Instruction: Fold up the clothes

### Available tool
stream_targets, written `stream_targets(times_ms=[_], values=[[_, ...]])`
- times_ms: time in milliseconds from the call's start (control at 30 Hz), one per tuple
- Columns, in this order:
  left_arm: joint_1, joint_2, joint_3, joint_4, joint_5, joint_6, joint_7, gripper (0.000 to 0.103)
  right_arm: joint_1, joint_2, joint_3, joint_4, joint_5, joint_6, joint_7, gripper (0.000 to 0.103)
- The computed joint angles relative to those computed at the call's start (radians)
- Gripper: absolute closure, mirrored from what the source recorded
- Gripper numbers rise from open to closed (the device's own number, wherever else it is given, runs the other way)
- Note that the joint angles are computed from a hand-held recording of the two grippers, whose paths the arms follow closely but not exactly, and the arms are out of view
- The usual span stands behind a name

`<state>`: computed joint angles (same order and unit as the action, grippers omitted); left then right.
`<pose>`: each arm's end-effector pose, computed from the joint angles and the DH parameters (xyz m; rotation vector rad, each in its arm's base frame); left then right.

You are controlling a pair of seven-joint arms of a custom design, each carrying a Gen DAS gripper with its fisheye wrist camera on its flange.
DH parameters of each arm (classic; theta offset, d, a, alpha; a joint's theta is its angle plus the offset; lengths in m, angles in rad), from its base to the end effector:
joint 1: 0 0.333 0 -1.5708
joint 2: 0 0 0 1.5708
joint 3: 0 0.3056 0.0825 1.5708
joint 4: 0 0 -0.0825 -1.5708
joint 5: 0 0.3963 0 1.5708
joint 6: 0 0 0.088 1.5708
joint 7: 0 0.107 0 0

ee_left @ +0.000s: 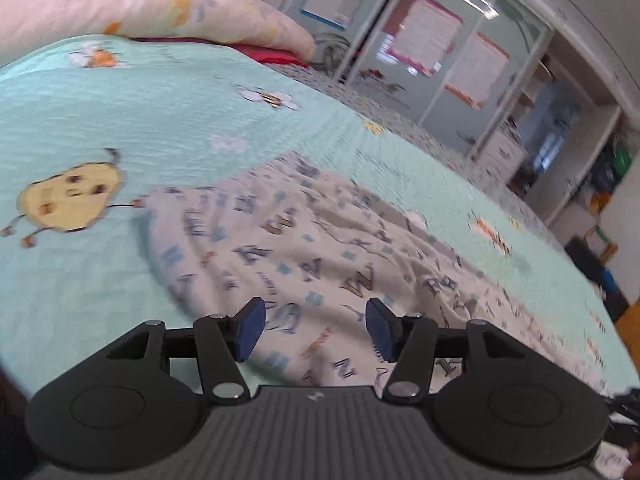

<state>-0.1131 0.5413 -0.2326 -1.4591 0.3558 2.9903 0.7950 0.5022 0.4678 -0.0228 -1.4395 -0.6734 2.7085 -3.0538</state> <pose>0.7180 -0.2398 0.4841 -1.9309 1.5704 -1.2880 0.6522 0.3676 0.4970 -0.9753 2.0212 -0.3404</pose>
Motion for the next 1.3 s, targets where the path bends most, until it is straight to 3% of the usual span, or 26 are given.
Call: stream_targets(times_ms=[67,167,267,367,433,500,567,700,833,933,1167,1300], values=[[0.011,-0.035,0.004,-0.044,-0.021,-0.011,-0.035,0.045,0.044,-0.111,-0.052,-0.131,-0.106,0.005,0.126,0.061],[0.038,-0.063,-0.015,-0.084,-0.071,-0.026,-0.072,0.045,0.055,-0.221,-0.061,-0.259,-0.224,-0.038,0.286,0.059],[0.018,-0.08,0.001,-0.09,-0.051,-0.023,-0.088,0.045,0.045,-0.306,-0.069,-0.39,-0.372,0.013,0.547,0.059],[0.025,-0.05,-0.051,-0.039,-0.044,-0.03,0.003,0.045,0.017,-0.325,-0.067,-0.446,-0.511,0.079,0.807,0.059],[0.018,-0.023,-0.075,0.003,-0.052,-0.057,0.059,0.044,-0.011,-0.315,-0.045,-0.453,-0.502,0.09,0.815,0.059],[0.003,0.003,-0.085,0.045,-0.06,-0.091,0.107,0.043,-0.047,-0.326,0.01,-0.472,-0.395,0.002,0.731,0.065],[-0.019,0.009,-0.069,0.06,-0.069,-0.124,0.115,0.043,-0.048,-0.375,0.019,-0.526,-0.409,-0.064,0.826,0.073],[-0.016,-0.025,-0.05,0.003,-0.103,-0.093,0.084,0.043,-0.065,-0.491,0.085,-0.606,-0.428,-0.301,0.884,0.068],[0.004,-0.054,-0.045,-0.046,-0.13,-0.068,0.042,0.043,-0.104,-0.591,0.146,-0.696,-0.448,-0.406,0.96,0.067],[0.011,-0.05,-0.044,-0.043,-0.158,-0.074,-0.01,0.043,-0.138,-0.627,0.164,-0.75,-0.448,-0.359,1.013,0.062],[-0.003,-0.052,-0.011,-0.025,-0.153,-0.111,-0.121,0.042,-0.203,-0.623,0.176,-0.805,-0.564,-0.161,1.217,0.061],[0.011,-0.055,-0.01,-0.026,-0.17,-0.14,-0.181,0.041,-0.203,-0.583,0.174,-0.772,-0.562,-0.134,1.201,0.06]])
